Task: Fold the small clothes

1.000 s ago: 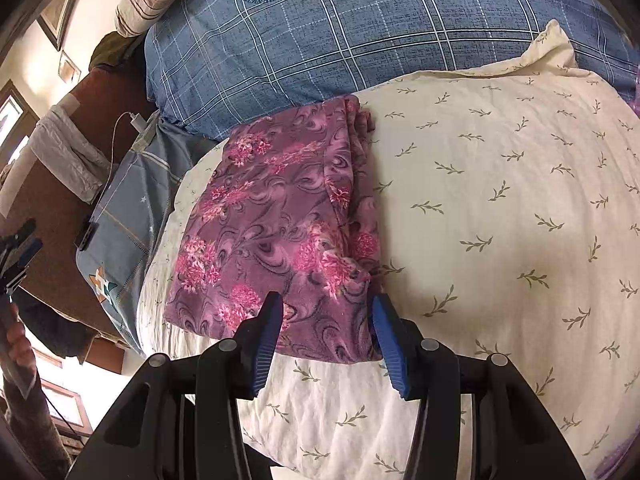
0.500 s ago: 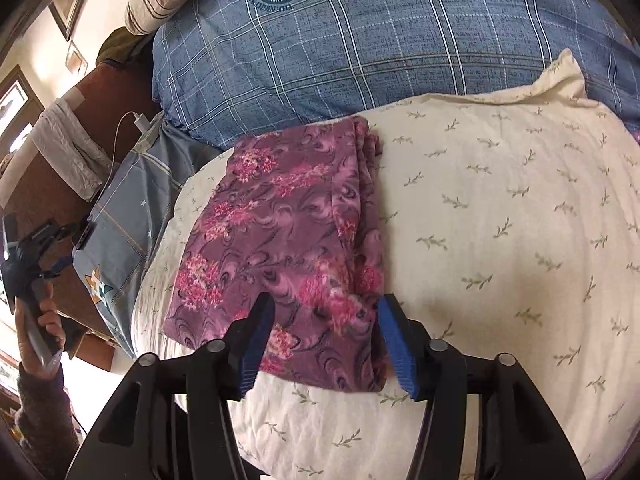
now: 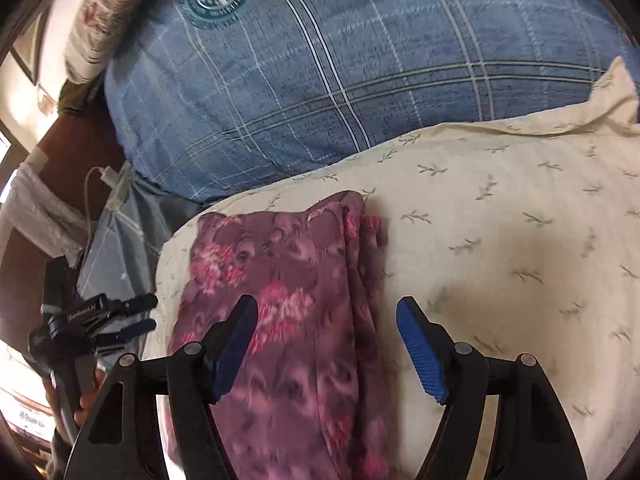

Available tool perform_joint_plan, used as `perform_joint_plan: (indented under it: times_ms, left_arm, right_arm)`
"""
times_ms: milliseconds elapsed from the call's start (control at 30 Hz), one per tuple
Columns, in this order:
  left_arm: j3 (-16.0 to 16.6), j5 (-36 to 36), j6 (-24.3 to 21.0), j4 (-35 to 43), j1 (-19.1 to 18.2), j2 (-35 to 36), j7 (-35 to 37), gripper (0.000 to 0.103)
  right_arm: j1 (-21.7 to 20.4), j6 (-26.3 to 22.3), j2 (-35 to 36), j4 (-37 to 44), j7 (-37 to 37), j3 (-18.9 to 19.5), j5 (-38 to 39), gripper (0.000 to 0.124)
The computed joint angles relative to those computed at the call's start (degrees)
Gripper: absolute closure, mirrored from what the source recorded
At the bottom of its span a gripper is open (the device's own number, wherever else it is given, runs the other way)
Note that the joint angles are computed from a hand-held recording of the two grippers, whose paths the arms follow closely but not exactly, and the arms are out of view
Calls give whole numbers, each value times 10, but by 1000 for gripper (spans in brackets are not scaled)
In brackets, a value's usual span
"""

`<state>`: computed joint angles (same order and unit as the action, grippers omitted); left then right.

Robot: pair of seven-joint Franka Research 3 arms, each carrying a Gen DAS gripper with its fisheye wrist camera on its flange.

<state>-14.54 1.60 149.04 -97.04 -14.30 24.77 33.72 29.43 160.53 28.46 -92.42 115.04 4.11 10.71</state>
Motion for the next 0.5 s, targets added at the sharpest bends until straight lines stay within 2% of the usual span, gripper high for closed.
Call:
perform_joint_plan:
  times_ms: [33,67,100,133,200,233,267,300,367,400,467,500]
  left_arm:
    - [-5,-7,-8,18,2,16,8,34]
    - [-9,-12,-9,28,3,25,13,35]
    - [-13,-15,-2,34,4,31,22,38]
    - [-19,-20,15,34,7,33,39,40]
    - [-28,-26,42,37,8,39,63,48]
    - [-23,-17,32,55,0,50,65,51]
    - [-12,-3,2,82,-14,64,59,57]
    - [-6,5,-34,111,-23,80,55,59]
    - [-20,-19,-35,114,-14,91,61,60]
    - [-24,-26,-25,107,-13,89,61,60]
    - [-15,-14,-14,92,-22,75,58,60]
    - [-12,-7,-16,87,-25,68,58,60]
  right_arm:
    - [1,-12,21,27,-1,0,-2,55]
    - [-3,-19,34,45,-14,8,0,77]
    - [1,-47,53,79,-28,7,-12,98]
    - [18,-65,59,97,-22,-12,-38,116]
    - [24,-26,48,79,-30,-16,-51,116]
    - [32,-5,42,66,-22,-26,-59,116]
    - [48,-16,47,72,2,-51,-78,116]
    - [49,-49,58,91,12,-58,-86,116]
    - [29,-105,80,118,18,-44,-74,116]
    - [22,-100,77,110,17,-36,-67,116]
    - [19,-52,50,65,19,-29,-61,115]
    - [18,-43,39,52,18,-26,-60,113]
